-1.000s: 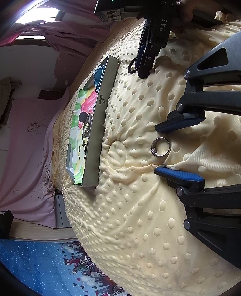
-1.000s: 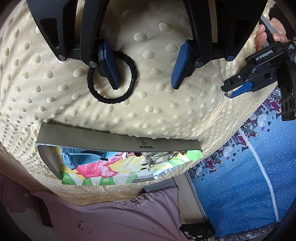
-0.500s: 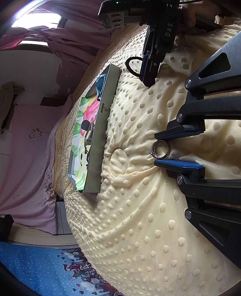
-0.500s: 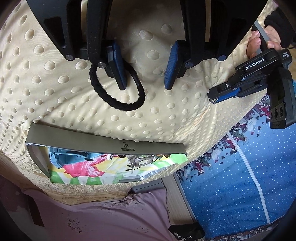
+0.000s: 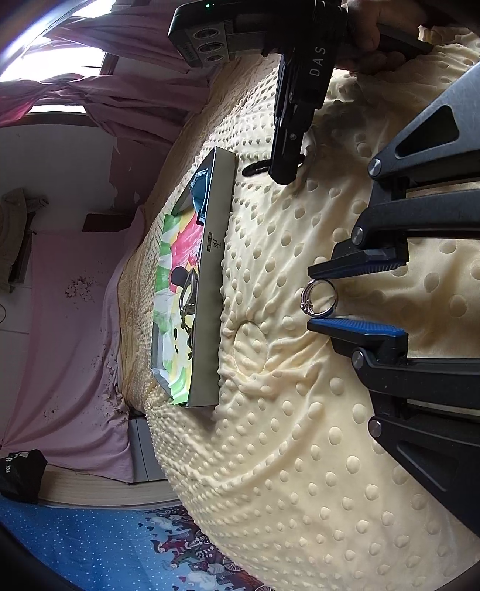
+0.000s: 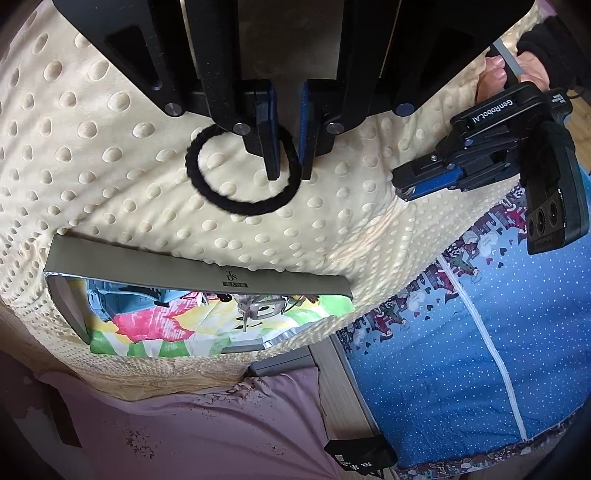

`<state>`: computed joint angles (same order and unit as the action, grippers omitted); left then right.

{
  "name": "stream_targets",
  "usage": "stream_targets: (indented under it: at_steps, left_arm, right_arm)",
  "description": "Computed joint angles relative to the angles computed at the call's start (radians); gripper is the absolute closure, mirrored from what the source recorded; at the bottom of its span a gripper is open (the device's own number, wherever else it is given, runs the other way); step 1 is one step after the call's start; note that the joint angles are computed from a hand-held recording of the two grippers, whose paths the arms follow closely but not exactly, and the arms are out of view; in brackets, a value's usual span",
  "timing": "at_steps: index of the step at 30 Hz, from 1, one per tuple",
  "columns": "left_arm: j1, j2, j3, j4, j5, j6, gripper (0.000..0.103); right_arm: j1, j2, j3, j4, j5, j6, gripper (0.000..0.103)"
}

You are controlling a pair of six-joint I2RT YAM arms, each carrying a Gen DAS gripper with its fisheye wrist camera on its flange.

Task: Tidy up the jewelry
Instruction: 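Grasp the small silver ring with the left gripper while the right gripper grasps the black hair tie, then carry the ring with the left tool while the right tool carries the hair tie to the tray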

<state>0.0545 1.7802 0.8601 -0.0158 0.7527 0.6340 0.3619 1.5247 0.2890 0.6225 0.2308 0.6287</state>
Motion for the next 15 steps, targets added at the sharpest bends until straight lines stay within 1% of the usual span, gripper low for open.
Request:
stream_targets:
  at_steps: [2, 4, 8, 12, 15]
  left_arm:
    - [-0.001, -0.014, -0.007, 0.0, 0.005, -0.001, 0.083]
    - [-0.007, -0.029, -0.013, 0.0, -0.001, -0.004, 0.083]
    - [-0.027, -0.066, -0.022, 0.01, -0.005, -0.032, 0.083]
    - [-0.073, -0.082, 0.01, 0.013, -0.017, -0.118, 0.083]
    - [-0.119, -0.062, 0.062, 0.036, -0.041, -0.205, 0.083]
  right_arm:
    - [0.012, -0.04, -0.012, -0.01, 0.017, 0.008, 0.098]
    - [0.007, -0.072, -0.017, -0.021, 0.012, 0.008, 0.098]
    - [-0.004, -0.135, -0.009, -0.082, 0.007, -0.019, 0.098]
    - [-0.034, -0.231, 0.014, -0.175, 0.003, -0.082, 0.098]
    - [-0.113, -0.272, 0.06, -0.239, -0.048, -0.153, 0.098]
